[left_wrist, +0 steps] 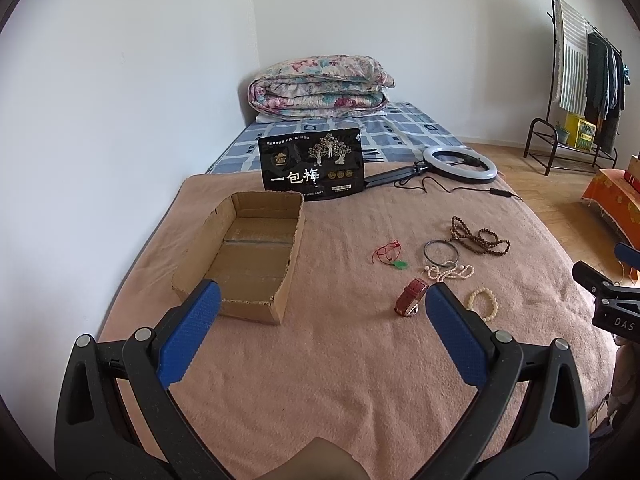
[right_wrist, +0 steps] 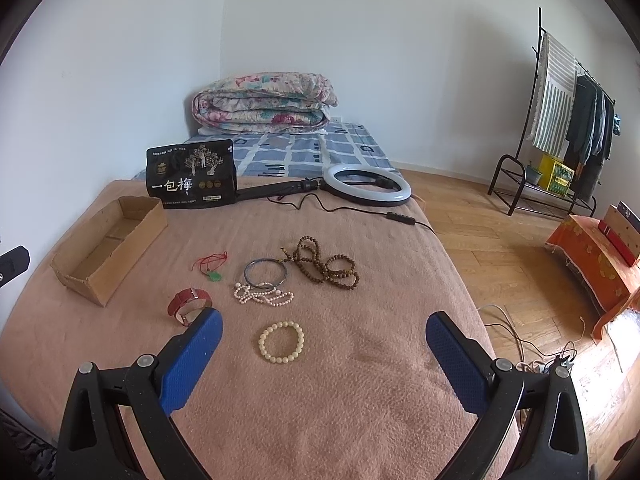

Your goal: Organize jewelry

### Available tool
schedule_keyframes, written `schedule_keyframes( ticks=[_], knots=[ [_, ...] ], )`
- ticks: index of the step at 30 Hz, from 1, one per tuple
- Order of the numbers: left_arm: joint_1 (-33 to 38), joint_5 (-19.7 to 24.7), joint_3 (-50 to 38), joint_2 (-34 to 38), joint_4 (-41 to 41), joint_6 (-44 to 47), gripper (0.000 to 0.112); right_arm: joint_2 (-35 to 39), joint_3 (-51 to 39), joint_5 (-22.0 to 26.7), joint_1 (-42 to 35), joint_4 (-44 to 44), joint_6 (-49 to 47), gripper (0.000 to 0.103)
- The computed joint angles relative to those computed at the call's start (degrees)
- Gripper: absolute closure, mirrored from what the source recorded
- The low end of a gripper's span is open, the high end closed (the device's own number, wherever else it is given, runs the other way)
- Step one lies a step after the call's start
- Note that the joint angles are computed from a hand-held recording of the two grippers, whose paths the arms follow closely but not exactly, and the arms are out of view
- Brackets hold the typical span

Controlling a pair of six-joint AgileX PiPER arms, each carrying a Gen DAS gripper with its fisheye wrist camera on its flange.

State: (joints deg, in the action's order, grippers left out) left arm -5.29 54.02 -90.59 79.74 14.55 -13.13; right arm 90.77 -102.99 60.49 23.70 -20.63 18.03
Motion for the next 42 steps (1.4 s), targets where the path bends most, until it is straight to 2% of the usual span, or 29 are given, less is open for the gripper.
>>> schedule_keyframes(
  ticks=[8,28,34,38,42],
  knots=[
    [-0.54,-3.72,2.13,-0.11,2.61,-2.31,0.009,0.94,-2.03,0.33,-0.08,1.69,-0.94,0.001],
    [1.13,-1.51,-3.91,5.49,-4.61,6.61,0.009,3.38,-3.96,2.14,-2.7,-0.97,0.18,0.001],
    [1.19,-0.62,-6.02,7.1,-5.87,7.53,0.009,5.69,-7.54,3.49,-4.44,2.39,-2.0,0.002],
    [2.15,1.1,-9.22,9.96,-8.53,9.55,0.009,8.52,-11.14,4.24,-5.11,3.5,-4.46,0.002],
    [4.3,0.15,-8.67,11.01,-14.17,13.28,0.01,10.4,-12.61,3.84,-6.58,5.11,-4.76,0.003]
  ],
)
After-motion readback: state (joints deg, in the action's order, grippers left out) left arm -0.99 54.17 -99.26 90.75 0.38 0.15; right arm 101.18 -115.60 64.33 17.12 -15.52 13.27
